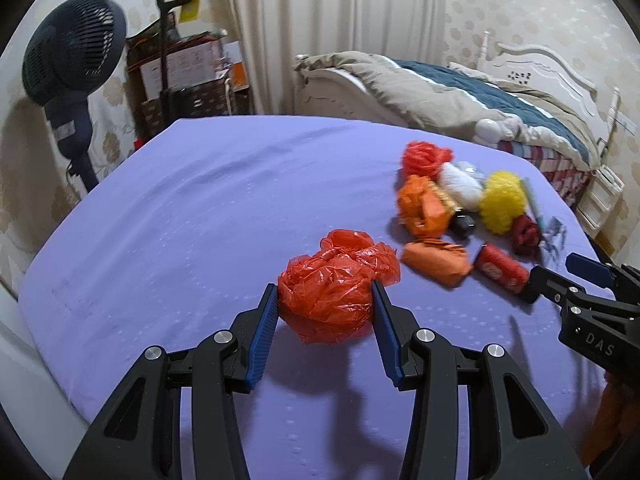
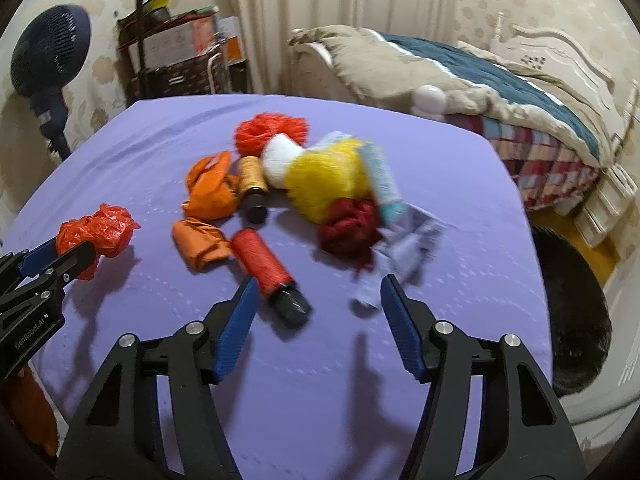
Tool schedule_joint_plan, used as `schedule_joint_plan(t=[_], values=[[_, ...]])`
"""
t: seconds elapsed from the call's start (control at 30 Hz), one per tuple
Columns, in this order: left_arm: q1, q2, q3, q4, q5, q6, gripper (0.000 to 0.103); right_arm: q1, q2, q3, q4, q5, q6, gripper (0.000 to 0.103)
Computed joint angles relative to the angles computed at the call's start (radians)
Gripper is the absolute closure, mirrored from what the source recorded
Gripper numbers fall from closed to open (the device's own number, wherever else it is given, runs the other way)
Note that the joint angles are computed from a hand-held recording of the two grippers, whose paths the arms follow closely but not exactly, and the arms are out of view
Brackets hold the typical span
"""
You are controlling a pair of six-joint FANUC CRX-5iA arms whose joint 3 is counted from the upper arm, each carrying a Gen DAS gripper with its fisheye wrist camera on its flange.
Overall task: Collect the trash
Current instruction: 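Lift the red bag with the left tool while the right tool grasps the red can, then carry the red can over the bin and open the right tool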
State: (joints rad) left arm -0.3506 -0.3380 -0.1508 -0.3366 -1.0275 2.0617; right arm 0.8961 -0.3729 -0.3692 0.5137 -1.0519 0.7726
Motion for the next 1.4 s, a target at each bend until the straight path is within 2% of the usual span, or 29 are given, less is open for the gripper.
schedule_joint_plan(t=[0.17, 0.3, 0.43, 0.63, 0.93, 1.2, 1.4], values=[[0.03, -0.011, -0.018, 0.016, 0.006, -0.005, 0.057, -0.013, 0.061, 0.049, -0.058, 0.006, 0.066, 0.051], [0.037, -0.014, -0.028, 0.029, 0.018, -0.012, 0.057, -0.013, 0.087, 0.066, -0.099, -0.002, 0.102, 0.069], [0.036, -0.009, -0.035, 0.044, 0.034, -0.02, 0.057, -0.008, 0.078, 0.055, -0.101, 0.005, 0.098, 0.08], [0.002, -0.009, -0.03, 0.031, 0.041, -0.002, 0.058, -0.002, 0.038, 0.025, -0.092, 0.014, 0.067, 0.08], [-0.057, -0.008, -0.002, 0.034, 0.077, -0.003, 0.058, 0.01, -0.083, -0.039, 0.002, -0.004, -0.047, 0.08], [-0.156, 0.063, 0.061, 0.038, 0.143, -0.02, 0.058, -0.053, -0.177, -0.094, 0.125, -0.055, -0.147, 0.08], [-0.222, 0.163, 0.137, 0.074, 0.204, -0.079, 0.058, -0.167, -0.216, -0.123, 0.156, -0.065, -0.166, 0.08]])
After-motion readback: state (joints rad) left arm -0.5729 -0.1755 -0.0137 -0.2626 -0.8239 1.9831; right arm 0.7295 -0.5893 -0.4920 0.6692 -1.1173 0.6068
